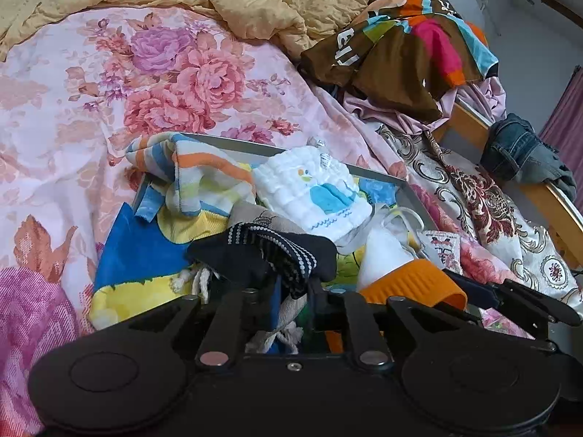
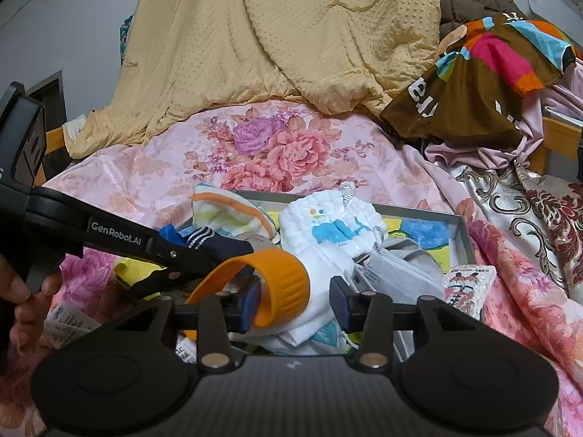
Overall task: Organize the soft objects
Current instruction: 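Carry the sock into the tray and open the left tool while the right tool carries the orange item there, then lower the orange-capped item onto the tray with the right tool and open it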
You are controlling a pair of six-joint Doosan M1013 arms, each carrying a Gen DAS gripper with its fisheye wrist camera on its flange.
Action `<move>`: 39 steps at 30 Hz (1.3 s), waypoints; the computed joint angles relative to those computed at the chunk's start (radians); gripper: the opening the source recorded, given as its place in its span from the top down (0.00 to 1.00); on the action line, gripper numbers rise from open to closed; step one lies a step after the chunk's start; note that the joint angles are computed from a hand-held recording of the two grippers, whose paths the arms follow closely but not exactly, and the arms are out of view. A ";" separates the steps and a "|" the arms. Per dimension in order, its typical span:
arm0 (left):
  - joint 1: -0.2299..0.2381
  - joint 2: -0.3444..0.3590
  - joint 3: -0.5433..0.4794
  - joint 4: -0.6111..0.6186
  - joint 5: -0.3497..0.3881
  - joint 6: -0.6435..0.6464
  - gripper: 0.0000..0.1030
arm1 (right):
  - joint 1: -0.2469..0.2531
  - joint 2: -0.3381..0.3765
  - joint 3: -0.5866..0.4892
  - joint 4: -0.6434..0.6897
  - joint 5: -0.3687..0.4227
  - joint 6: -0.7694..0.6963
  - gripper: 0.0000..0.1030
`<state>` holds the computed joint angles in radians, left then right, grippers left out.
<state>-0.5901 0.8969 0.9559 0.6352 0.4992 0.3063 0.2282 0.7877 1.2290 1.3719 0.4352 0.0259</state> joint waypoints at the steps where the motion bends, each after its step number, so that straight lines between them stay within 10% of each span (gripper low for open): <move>1: -0.002 0.000 -0.001 0.001 0.006 -0.001 0.84 | -0.001 -0.001 0.001 0.000 0.003 0.001 0.50; 13: -0.020 -0.021 0.015 0.032 0.052 -0.030 0.61 | -0.005 -0.019 0.021 -0.009 0.021 -0.029 0.37; 39: -0.037 -0.047 0.054 -0.002 0.078 -0.016 0.51 | -0.019 -0.017 -0.023 -0.312 0.139 0.198 0.16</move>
